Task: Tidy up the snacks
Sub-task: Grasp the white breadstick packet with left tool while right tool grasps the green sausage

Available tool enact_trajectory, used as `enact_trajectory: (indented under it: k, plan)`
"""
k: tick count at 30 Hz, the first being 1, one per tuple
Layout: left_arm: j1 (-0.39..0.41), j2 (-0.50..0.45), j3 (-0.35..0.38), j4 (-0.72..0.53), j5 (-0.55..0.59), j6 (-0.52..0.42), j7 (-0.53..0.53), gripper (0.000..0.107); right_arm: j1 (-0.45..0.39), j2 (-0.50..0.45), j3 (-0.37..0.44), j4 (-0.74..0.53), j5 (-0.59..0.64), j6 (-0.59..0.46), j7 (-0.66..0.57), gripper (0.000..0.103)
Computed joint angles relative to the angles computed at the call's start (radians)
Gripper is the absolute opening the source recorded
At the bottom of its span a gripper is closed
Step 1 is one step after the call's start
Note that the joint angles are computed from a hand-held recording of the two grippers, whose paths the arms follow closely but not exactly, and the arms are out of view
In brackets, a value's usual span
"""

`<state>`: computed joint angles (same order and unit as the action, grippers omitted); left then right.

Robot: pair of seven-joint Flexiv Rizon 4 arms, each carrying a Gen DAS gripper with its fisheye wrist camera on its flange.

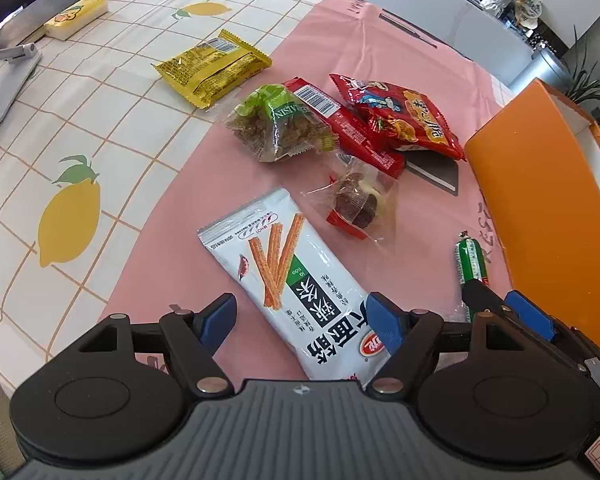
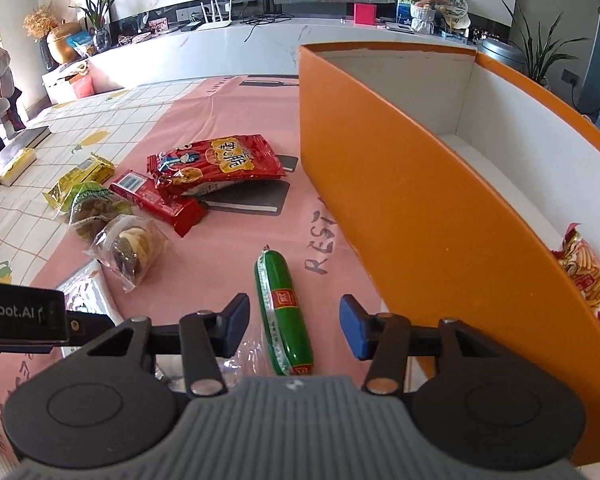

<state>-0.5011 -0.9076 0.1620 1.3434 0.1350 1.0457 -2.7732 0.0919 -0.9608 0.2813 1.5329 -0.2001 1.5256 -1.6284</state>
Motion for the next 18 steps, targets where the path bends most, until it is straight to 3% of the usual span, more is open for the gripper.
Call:
enact_trajectory:
  k: [10,18]
  plan:
    - [-0.001,-0.052,0.005,-0.143,0.038,-0.179,0.025,0.087,-0.037,-0.028,0.06,-0.038,0.037,-0.047,-0.039,0.033]
    - [0.059,0.01,-0.075,-0.068,0.058,-0.236,0.328,0.087,-0.041,-0.027,0.066,-0.045,0.066,-0.06,-0.055,0.031]
